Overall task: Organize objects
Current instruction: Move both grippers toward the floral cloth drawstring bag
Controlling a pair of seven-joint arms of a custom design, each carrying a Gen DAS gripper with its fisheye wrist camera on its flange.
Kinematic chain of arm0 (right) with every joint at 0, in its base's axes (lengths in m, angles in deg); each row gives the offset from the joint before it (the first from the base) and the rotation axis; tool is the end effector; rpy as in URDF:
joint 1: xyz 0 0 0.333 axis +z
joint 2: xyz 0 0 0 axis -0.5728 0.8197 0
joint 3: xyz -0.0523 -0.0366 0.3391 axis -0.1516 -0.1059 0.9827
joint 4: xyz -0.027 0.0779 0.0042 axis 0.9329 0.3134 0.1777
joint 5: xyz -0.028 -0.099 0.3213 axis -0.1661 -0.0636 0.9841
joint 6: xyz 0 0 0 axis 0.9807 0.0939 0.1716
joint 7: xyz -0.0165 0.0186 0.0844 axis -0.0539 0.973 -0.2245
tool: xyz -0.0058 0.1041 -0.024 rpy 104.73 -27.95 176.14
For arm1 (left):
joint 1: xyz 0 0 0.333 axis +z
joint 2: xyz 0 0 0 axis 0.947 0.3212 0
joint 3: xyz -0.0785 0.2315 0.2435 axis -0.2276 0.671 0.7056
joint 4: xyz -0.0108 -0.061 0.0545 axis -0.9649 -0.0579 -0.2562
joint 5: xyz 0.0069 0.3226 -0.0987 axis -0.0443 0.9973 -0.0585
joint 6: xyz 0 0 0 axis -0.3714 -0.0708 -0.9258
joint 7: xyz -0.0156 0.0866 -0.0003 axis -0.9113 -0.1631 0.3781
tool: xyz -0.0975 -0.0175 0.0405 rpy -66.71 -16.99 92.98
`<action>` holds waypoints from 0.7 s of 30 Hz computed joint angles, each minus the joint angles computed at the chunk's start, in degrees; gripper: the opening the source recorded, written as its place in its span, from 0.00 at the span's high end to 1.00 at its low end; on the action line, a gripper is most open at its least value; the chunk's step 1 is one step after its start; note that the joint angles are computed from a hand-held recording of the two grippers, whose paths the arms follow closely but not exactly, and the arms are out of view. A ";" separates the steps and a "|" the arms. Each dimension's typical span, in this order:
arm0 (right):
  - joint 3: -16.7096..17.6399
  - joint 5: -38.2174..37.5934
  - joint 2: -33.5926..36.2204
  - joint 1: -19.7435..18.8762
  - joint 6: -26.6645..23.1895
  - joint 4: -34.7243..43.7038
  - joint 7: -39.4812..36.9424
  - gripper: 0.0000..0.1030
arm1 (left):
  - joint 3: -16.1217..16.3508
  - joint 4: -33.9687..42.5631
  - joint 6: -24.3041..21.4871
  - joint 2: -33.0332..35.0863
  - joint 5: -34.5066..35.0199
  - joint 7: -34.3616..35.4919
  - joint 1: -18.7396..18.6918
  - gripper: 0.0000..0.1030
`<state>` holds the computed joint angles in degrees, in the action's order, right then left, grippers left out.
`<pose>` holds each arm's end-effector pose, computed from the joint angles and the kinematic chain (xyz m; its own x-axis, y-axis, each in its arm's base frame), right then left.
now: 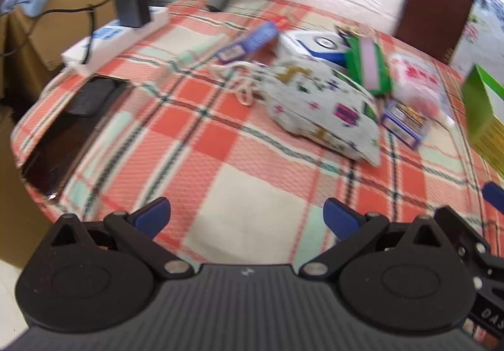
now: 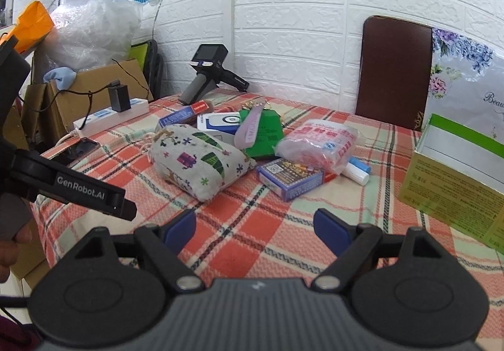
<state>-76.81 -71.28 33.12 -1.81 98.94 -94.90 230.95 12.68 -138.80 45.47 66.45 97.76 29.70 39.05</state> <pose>0.5110 0.3893 0.4757 0.3682 -0.9297 -0.0053 -0.4694 -0.1809 -0.8643 0.5232 -0.3981 0.5252 0.2812 -0.9589 0.0388 -0.7285 -0.2396 -0.6418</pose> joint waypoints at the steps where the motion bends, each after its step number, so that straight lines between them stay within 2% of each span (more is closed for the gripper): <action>1: 0.17 0.48 0.22 -0.20 0.46 0.11 -0.44 0.18 | 0.25 -0.07 -0.54 -0.14 0.40 -0.92 -0.28 0.00; 4: 0.55 5.49 0.79 -0.69 0.98 -0.21 -4.67 0.18 | 0.19 -0.54 -1.02 -0.49 0.47 -1.86 -0.05 0.00; 10: -0.89 13.12 1.79 0.36 2.69 -0.43 -11.82 0.18 | 0.16 -0.41 0.62 -0.03 -0.54 0.89 1.46 0.00; 13: -0.36 18.57 2.79 -0.32 3.37 0.33 -17.19 0.21 | 0.26 -0.56 1.84 0.14 -1.09 2.49 2.22 0.00; 15: 2.69 25.15 3.86 -2.95 3.48 1.23 -23.99 0.30 | 0.13 -0.82 3.31 0.27 -2.71 4.09 3.30 0.00; 18: 7.97 33.75 5.69 -6.85 1.91 3.49 -34.58 0.38 | -0.07 -1.80 7.50 0.20 -6.16 7.41 5.68 0.00; 21: 14.03 41.21 7.97 -10.74 -0.06 6.32 -44.77 0.44 | -0.67 -3.40 14.81 -0.12 -11.91 12.57 9.35 0.00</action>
